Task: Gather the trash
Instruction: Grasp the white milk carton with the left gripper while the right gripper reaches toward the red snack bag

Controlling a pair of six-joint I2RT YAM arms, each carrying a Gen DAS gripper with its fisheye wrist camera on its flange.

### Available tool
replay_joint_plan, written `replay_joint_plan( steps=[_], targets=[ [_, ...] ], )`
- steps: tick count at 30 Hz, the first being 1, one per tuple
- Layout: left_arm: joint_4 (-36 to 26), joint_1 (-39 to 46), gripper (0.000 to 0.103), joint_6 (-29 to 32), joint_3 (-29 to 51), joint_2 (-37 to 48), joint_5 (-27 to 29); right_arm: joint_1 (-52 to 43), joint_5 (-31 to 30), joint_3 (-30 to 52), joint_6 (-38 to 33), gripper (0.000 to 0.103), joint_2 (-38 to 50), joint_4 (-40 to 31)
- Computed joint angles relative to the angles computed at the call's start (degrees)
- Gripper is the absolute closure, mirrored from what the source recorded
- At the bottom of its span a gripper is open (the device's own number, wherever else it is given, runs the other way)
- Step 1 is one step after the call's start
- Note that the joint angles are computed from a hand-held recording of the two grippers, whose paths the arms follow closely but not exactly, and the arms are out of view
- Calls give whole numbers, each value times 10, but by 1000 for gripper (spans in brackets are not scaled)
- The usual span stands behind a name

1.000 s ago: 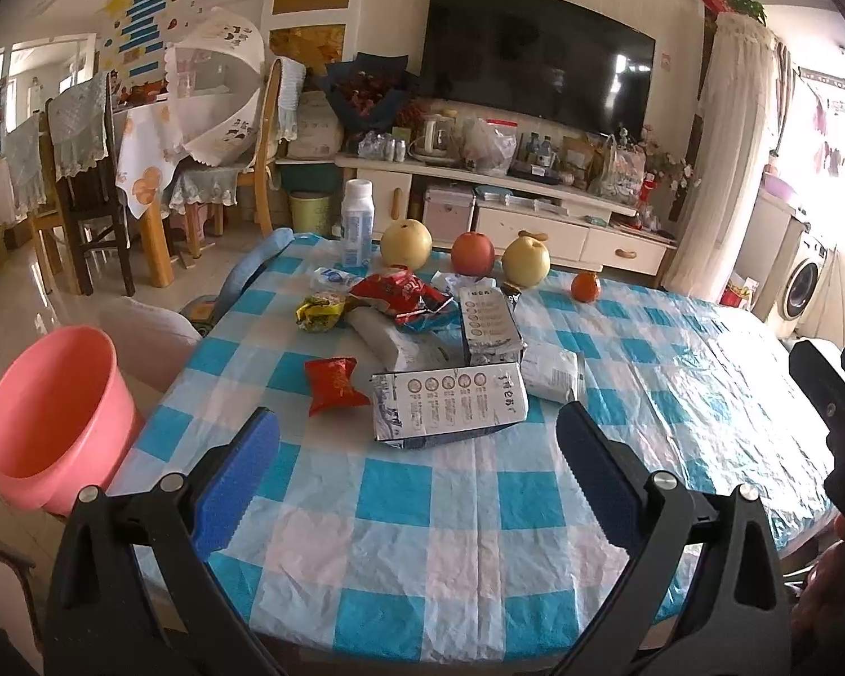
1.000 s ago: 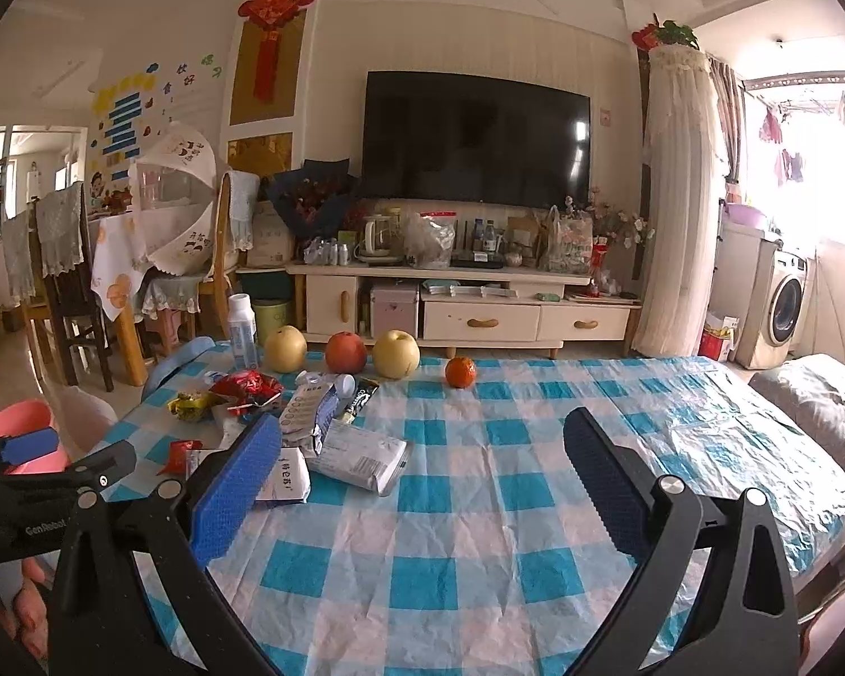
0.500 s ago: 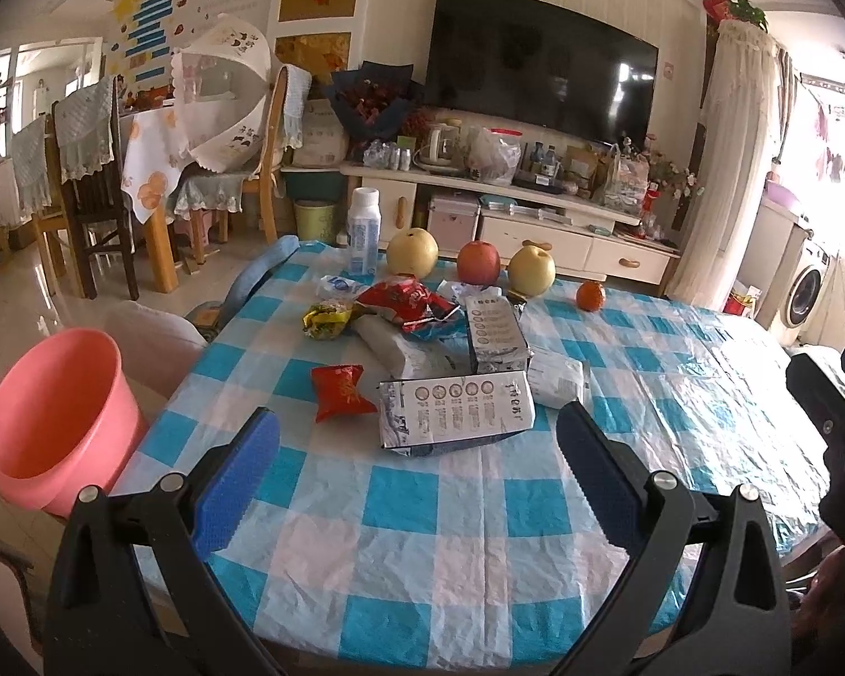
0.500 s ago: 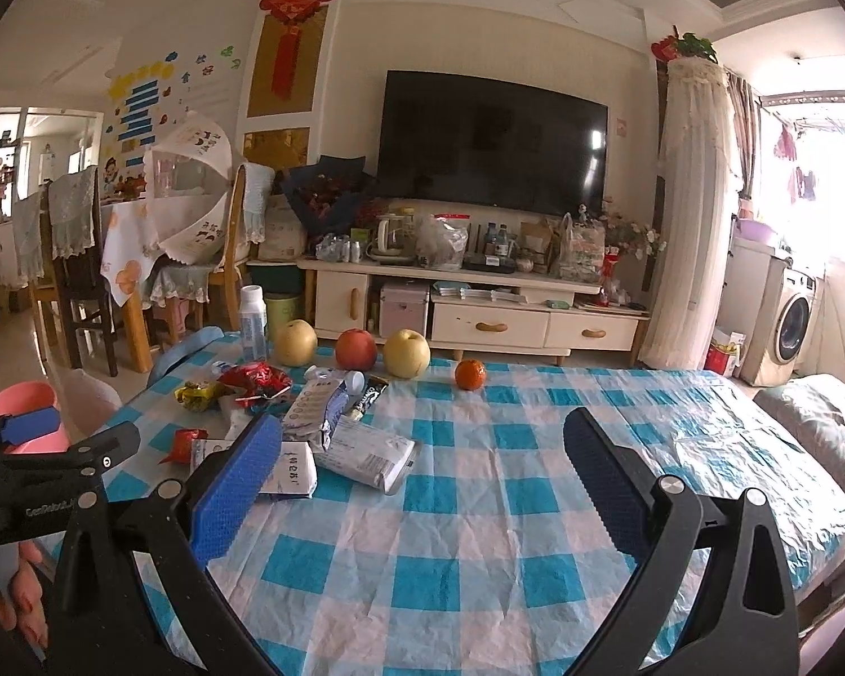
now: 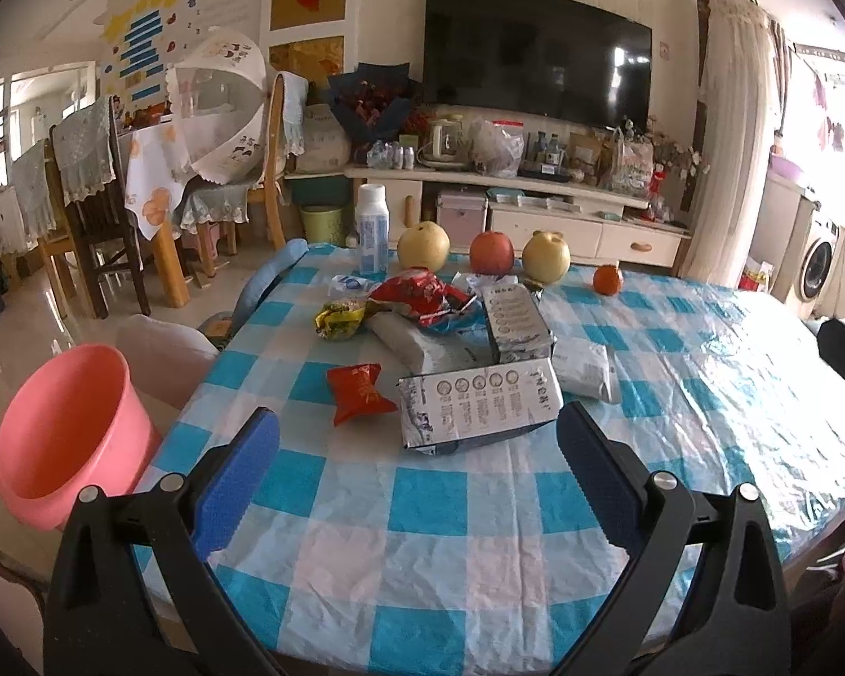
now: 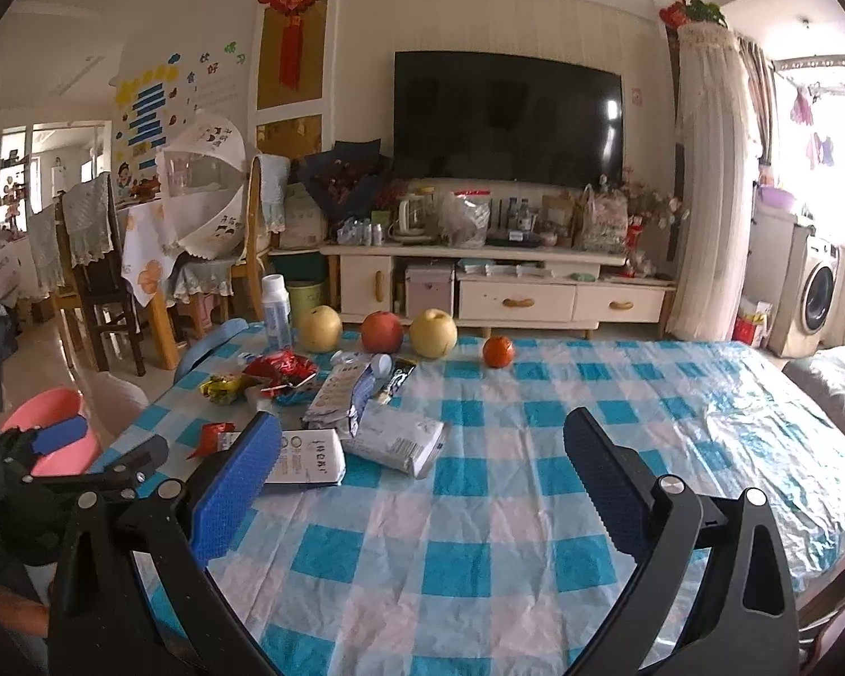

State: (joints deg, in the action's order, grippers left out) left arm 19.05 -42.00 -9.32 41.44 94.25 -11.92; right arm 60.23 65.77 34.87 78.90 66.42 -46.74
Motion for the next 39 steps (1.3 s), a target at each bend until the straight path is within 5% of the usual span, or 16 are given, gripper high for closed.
replay_joint_plan(
  steps=[9,17,31,39],
  targets=[
    [24,41,4,83,8,42,76,-69,-92,-46,-157,4,-68,140],
    [30,73,4,228,49,96,157,-235,-304,-101,-299,4,-120,276],
    [44,7,4,454,196,269,48,-505,-618,-60,-425,5,57,447],
    [48,-10,4,509,262,333,26,-605,-685,-1,-472,6,177,483]
  ],
)
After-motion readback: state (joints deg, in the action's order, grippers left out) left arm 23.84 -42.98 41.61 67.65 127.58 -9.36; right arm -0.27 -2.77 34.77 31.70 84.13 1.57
